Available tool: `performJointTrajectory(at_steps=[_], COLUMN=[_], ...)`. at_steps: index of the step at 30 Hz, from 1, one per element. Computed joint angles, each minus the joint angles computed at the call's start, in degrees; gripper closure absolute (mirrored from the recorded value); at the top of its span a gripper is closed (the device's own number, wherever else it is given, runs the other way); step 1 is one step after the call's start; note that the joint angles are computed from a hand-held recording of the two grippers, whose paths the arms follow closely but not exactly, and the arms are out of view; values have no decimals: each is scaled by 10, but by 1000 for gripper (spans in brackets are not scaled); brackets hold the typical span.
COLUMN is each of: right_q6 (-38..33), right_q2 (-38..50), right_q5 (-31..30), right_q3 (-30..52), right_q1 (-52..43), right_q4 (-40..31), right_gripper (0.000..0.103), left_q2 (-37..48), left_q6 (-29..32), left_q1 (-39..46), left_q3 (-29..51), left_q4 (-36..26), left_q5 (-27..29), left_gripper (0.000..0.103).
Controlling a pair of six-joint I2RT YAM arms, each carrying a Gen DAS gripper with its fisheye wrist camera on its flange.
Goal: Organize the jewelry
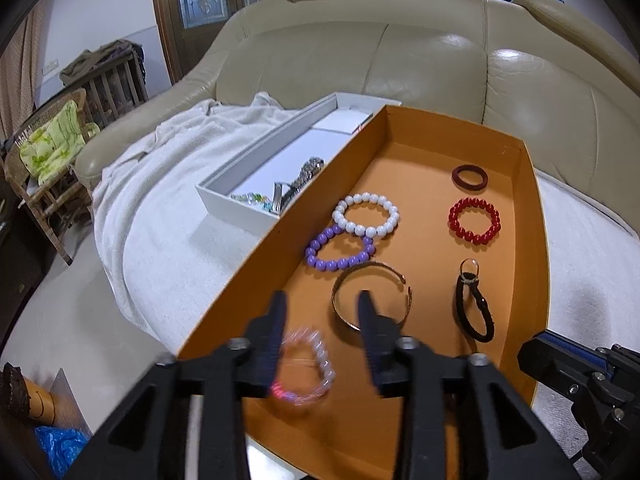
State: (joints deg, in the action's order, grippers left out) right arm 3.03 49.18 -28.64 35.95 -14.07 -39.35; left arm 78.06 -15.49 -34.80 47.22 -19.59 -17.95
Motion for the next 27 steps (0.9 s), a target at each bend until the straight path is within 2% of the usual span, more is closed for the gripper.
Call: performJointTrajectory(at_steps=[3,6,8,10,14,16,17,18,20,22,27], right_q6=[-3,-7,-13,-20,-42,-55,-59,-66,-75,-84,-111], right_q2=[-3,-7,-7,-5,-8,-13,-16,-17,-22,-24,-31], right_q5=[-3,-3,-1,-1,9,17,22,22,18,12,11], right_q3=[2,7,12,18,29,36,39,42,48,54,68], right_q1=[-11,-25,-37,-52,-74,-81,-82,-88,-101,-115,-126], right_q4=[-3,-10,-15,-21,-27,-30,-30,-31,-35,-37,-48], right_gripper=[88,88,88,88,88,87,85,82,70,68,68], left_q2=[-10,-14,-18,-18,-17,-17,-23,-28,-45,-55,-56], left_q6=[7,10,10,4,-7,-11,-12,-14,-15,-20,-44], left_q1=[-9,-14,-18,-24,-57,-72,-77,-78,-78,-69,-59], left_q3=[-4,-4,-5,-2,2,5,2,0,-7,-9,1], left_q4=[9,14,20,20,23,23,28,31,38,36,16], left_q5=[-15,-23,-29,-44,-112,-147,-153,-153,-144,-124,-131], left_gripper=[56,43,41,28,25,20,20,20,20,20,20])
